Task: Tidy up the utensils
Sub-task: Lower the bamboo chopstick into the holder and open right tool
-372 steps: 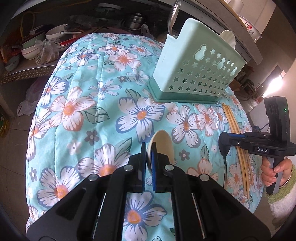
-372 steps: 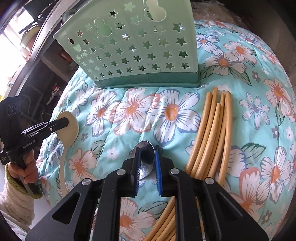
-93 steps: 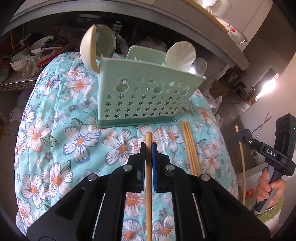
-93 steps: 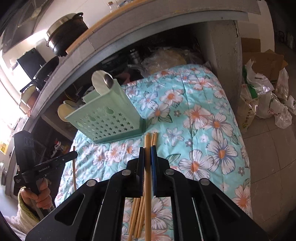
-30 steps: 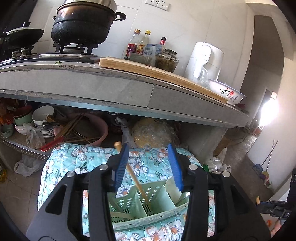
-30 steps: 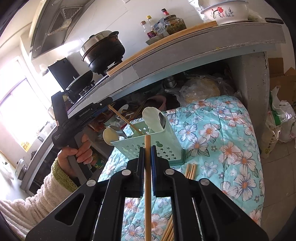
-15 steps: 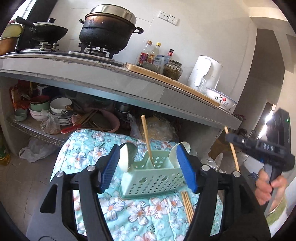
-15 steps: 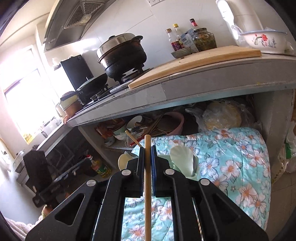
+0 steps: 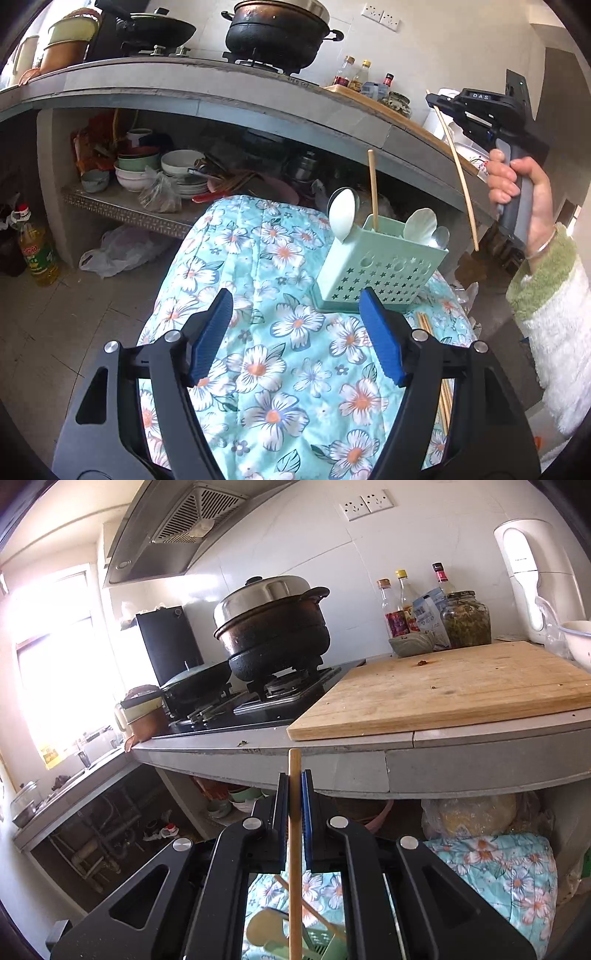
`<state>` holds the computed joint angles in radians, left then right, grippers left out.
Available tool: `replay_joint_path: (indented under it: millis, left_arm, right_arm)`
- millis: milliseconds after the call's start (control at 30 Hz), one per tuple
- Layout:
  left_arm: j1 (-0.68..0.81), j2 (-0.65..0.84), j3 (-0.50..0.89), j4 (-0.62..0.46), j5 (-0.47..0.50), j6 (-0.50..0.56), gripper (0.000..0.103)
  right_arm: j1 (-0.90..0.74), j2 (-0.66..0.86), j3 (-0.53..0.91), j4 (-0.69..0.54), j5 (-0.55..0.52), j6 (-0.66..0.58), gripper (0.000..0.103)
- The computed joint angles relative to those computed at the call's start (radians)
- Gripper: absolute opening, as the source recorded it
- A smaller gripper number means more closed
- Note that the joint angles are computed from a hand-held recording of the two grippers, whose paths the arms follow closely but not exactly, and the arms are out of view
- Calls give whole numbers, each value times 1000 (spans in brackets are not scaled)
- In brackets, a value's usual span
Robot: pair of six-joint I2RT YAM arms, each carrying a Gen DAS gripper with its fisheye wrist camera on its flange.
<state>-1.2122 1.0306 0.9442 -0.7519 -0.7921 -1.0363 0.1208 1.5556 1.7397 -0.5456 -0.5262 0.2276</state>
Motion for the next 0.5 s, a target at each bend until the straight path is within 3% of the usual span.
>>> replay_joint_path:
  millis: [233,500]
  left_arm:
    - [11,-44,-25,-44,-12,-23,68]
    - [53,-73,-56,-35,18,-20,69]
  right_arm:
    - [38,143,114,72,97,41,7]
    - [77,250,130,107,232,-2,7]
